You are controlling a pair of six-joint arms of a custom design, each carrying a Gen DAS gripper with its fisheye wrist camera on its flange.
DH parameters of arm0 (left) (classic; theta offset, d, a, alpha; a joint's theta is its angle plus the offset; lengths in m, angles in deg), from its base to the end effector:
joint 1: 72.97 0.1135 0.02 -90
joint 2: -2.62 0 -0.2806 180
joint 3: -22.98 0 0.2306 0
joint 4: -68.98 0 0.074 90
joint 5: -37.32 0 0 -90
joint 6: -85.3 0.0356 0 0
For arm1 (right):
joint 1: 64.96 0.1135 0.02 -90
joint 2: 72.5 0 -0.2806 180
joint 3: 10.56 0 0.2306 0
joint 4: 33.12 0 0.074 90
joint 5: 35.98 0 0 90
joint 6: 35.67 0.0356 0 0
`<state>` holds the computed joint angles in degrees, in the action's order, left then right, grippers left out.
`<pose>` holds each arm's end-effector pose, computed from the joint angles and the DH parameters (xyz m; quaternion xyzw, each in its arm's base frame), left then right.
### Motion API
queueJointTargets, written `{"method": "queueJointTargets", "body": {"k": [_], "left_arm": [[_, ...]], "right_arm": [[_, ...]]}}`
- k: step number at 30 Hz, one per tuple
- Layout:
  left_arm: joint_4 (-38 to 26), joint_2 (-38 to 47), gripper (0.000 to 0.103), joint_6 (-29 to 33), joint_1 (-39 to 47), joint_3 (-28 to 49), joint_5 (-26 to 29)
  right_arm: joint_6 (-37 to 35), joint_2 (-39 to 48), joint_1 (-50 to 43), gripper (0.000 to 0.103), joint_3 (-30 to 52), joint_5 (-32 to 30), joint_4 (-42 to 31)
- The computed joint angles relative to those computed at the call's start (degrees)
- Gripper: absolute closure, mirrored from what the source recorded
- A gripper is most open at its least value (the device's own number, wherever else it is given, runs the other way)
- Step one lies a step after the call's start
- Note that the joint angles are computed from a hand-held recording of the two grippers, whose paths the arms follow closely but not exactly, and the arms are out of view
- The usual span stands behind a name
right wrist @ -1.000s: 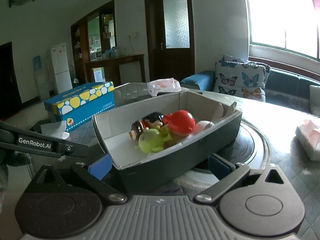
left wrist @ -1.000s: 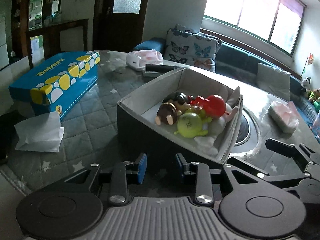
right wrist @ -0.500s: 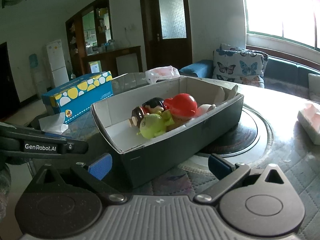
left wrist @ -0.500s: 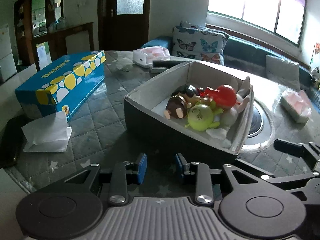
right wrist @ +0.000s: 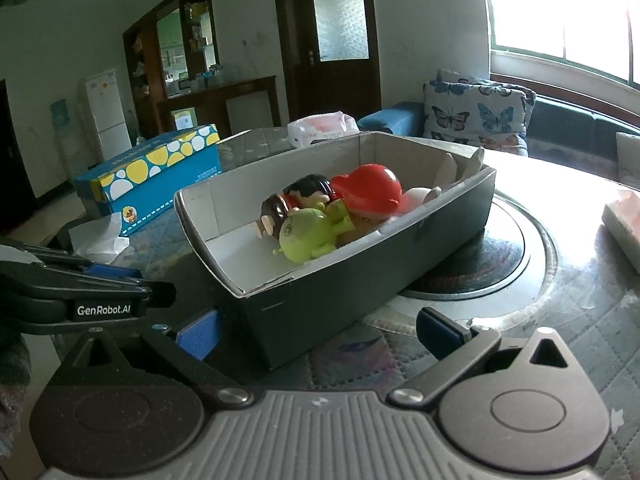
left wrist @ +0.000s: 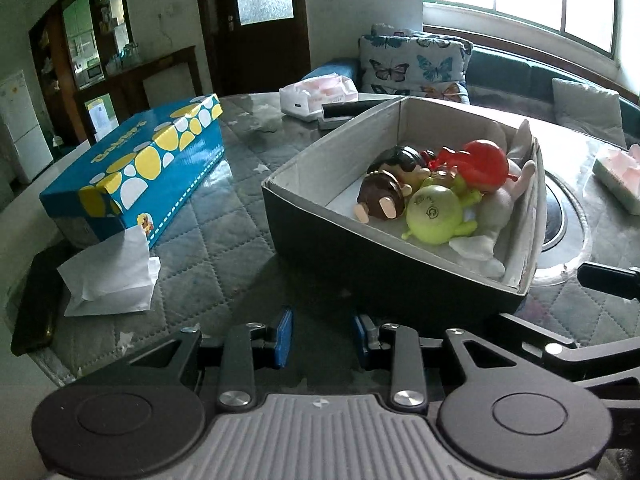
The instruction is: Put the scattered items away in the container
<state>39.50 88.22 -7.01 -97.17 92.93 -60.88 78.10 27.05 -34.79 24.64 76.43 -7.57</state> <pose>0.2735 -0.1174 0.2536 0.1483 0.9104 -0.0230 0.3857 0.2227 0.1138 0.1153 0.0344 0.8879 0.0360 0.4572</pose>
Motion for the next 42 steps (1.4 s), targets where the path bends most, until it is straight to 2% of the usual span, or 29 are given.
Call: {"method": "queueJointTargets", "body": {"k": [42], "left_arm": [[1.0,9.0,0.069,4.5,2.5,8.0,-0.5]], "right_arm": [[1.2,4.3,-1.8,0.0,9.2,-3.2,-8.2]]}}
